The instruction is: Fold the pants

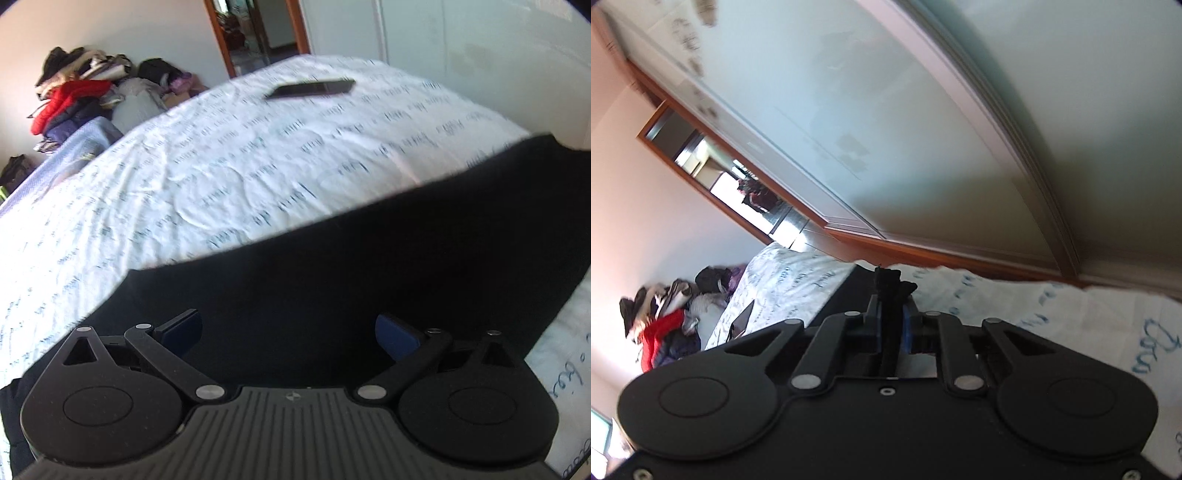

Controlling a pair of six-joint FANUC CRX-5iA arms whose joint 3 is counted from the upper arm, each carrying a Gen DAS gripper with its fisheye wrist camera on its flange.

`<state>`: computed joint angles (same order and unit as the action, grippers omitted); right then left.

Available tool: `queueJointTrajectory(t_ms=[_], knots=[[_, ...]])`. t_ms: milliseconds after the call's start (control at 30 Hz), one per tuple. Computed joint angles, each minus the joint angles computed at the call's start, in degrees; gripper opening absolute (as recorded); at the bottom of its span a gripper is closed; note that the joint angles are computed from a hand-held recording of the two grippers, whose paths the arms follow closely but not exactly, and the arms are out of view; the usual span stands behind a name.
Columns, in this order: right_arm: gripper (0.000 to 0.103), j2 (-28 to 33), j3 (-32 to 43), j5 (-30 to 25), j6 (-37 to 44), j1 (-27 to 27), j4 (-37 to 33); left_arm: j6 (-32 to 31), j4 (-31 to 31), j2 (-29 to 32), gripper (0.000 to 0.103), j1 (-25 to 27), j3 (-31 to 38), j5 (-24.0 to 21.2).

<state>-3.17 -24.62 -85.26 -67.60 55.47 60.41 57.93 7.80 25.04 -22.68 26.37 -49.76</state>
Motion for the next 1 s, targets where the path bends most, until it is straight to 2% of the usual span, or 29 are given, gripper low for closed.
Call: queueJointTrajectory(t_ms=[67, 167, 367, 467, 567, 700, 833, 1000], knots=[[0.012, 0.95, 1.17, -0.33, 4.31, -0.14, 0.92, 0.53, 0.33, -0.55, 0.102, 0.60, -0.20, 1.12], [0.012, 2.36, 3.01, 1.18, 10.99, -1.16, 2.97, 3.28, -1.70, -0.04, 0.102, 1.07, 1.76, -0.01], [0.012, 7.17, 8.83, 7.14, 27.70, -3.53, 7.36, 8.57, -5.27, -0.21, 0.102, 2.46, 2.70, -0.42], [0.012, 9.83, 11.55, 13.66, 34.09, -4.60, 9.46, 11.76, -7.90, -1.03, 0.102, 3.18, 2.16, 0.51], [0.012, 13.19, 14.93, 22.71, 43.35, -5.26, 9.91, 15.96, -11.45, -1.91, 0.102, 3.73, 1.71, 1.33], [0.012, 17.14, 19.25, 35.26, 56.68, -5.65, 4.47, 19.05, -13.70, -2.03, 0.102, 4.84, 1.83, 0.04], [0.012, 20.10, 22.66, 35.78, 65.37, -4.47, 0.88, 19.65, -12.17, -0.84, 0.102, 6.35, 3.15, -2.99], [0.012, 23.39, 27.54, 33.94, 72.04, -2.59, 0.84, 21.03, -10.19, -0.55, 0.102, 7.29, 2.98, -3.32]])
